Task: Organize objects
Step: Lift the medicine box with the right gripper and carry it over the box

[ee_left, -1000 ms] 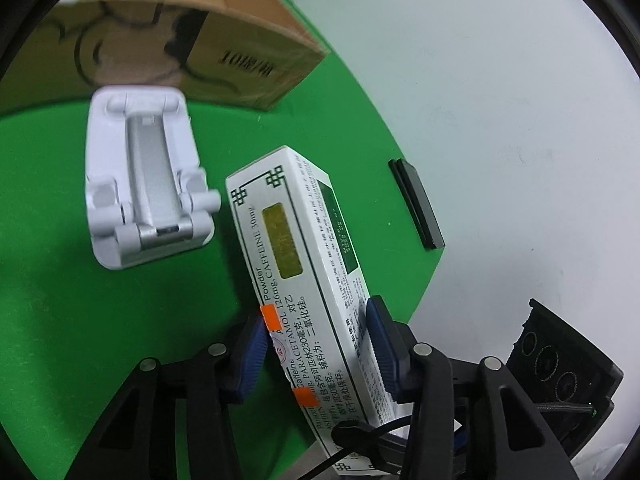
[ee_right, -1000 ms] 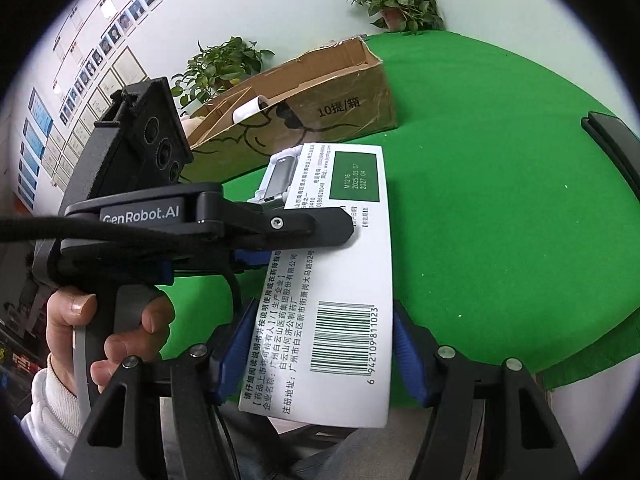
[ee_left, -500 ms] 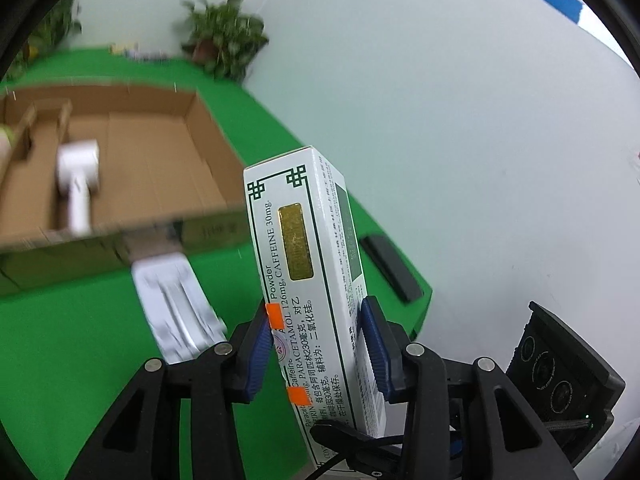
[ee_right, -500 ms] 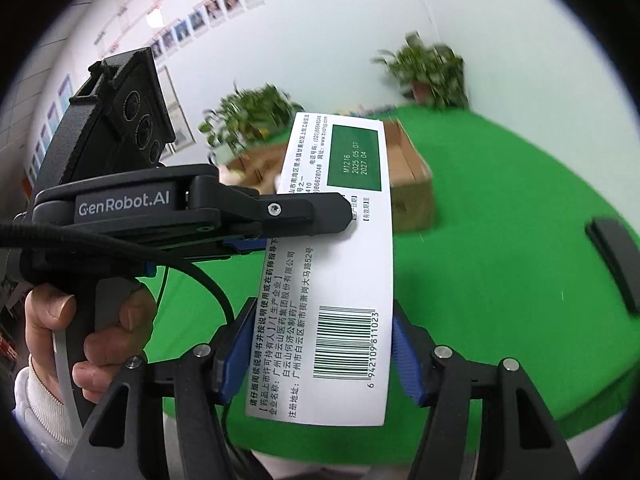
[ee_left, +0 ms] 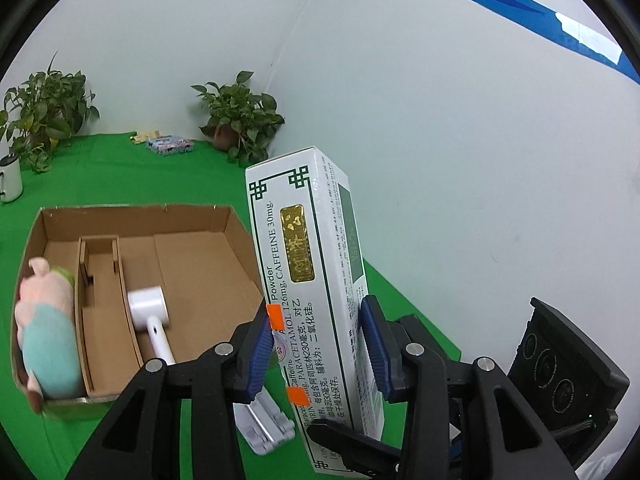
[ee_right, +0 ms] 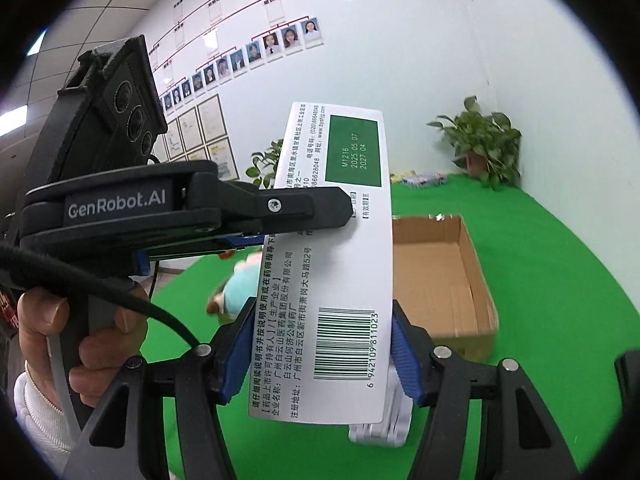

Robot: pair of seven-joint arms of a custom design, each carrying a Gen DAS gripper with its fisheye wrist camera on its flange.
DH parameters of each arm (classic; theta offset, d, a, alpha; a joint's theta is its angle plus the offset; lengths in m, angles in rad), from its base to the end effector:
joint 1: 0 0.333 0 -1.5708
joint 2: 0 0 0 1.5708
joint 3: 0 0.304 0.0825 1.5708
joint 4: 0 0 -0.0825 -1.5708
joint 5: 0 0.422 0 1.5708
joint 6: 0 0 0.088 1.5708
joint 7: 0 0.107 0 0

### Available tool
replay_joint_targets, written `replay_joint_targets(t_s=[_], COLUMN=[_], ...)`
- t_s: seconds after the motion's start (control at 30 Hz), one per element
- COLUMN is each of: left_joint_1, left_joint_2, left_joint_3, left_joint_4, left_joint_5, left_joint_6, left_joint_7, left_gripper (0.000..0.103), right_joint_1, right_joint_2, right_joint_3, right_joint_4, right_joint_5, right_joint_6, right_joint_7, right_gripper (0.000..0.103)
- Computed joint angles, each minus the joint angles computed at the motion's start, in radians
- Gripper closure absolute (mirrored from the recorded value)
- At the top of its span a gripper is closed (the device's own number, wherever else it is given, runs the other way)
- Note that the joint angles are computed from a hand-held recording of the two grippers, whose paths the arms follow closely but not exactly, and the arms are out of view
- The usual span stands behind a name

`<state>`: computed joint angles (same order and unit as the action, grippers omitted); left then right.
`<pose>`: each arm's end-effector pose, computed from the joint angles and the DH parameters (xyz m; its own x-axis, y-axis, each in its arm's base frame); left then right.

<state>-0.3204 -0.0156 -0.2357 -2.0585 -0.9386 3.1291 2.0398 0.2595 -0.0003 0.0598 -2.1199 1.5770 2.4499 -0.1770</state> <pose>0.5553 -0.2636 0.5163 -0.3008 -0.8647 0.4023 -0.5905 -0.1624 -0.7906 0.5730 0.1899 0.4150 0.8318 -0.5246 -0.1813 -0.3563 -0.2542 -0.8991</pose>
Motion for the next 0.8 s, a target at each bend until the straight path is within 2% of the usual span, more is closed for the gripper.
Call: replay_joint_targets(t_s=[0.1, 0.27, 0.4, 0.5, 0.8], left_joint_1=[0.025, 0.069, 0.112, 0.135, 0.251], left_joint_2=[0.006, 0.058, 0.090, 0.127, 0.262], left_joint_3=[0.004, 0.003, -0.014, -0.013, -0.102], left_joint_4=[0.029, 0.128, 0.178, 0.228, 0.343], left_joint_5=[0.178, 0.198, 0.282, 0.382, 0.395], left_joint_6=[-0.026, -0.092, -0.124, -0.146, -0.177], left_joint_7=[-0.159, -0.173, -0.251, -0.332, -0.309], left_gripper=[0.063, 0.063, 0.063, 0.063, 0.063], right_joint_1=[0.011, 0.033, 0.047, 0.040, 0.014], right_joint_2=[0.033, 0.080, 0.132, 0.182, 0.286], right_joint_3=[0.014, 0.043, 0.064, 0.073, 0.117], right_joint_4=[0.065, 0.155, 0.236, 0.301, 0.404], right_joint_5=[-0.022, -0.101, -0.201, -0.276, -0.398], right_joint_6=[0.024, 0.076, 0.106, 0.087, 0.095], right_joint_7=[0.039, 0.134, 0.236, 0.309, 0.423], right_gripper=[0.043, 0.043, 0.043, 0.043, 0.043])
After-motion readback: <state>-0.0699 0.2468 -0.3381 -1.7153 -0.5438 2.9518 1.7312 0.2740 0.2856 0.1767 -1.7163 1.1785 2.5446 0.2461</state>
